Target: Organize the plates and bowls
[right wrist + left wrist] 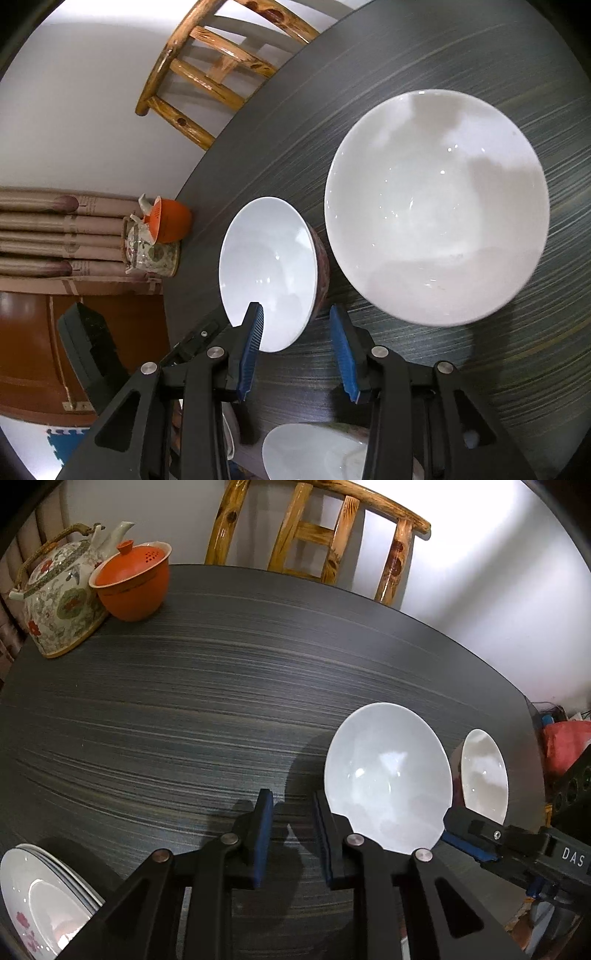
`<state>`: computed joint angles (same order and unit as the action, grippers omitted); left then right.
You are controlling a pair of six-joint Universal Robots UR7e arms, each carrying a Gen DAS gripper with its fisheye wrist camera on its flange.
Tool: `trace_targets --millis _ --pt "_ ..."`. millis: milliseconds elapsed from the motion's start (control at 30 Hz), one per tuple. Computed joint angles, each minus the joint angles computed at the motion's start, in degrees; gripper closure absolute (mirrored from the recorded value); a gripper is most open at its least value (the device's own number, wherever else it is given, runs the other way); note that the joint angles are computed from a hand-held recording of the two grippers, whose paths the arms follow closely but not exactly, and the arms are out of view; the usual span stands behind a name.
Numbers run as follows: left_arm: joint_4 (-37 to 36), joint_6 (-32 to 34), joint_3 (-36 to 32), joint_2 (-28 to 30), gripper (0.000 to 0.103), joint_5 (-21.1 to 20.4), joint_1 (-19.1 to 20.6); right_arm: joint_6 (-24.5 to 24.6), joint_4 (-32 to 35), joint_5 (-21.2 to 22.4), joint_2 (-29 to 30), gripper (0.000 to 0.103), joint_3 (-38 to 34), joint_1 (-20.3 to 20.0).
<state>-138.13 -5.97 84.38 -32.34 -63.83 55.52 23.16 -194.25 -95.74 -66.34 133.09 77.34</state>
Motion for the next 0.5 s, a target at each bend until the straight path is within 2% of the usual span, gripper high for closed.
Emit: trace_targets --millis 100,233,367,500 --pt "0.4 0.1 -0.3 0.2 0.081 0.1 0.0 -0.1 0.0 -0.4 0.5 0.07 -0.5 0.1" --pt "1.0 0.7 -1.2 0.9 0.082 0.9 -0.1 -0.2 0.3 -1.2 1.2 0.079 -1.2 0.3" --pt "1.1 1.0 -2.1 1.5 0.083 1.4 0.1 -0.5 0.9 -2.8 1.9 0.08 -2.1 0.5" --pt "1.9 -0.7 -2.5 0.8 0.083 -1.4 0.7 -0.6 1.5 -2.5 2.2 0.082 -2.4 0.0"
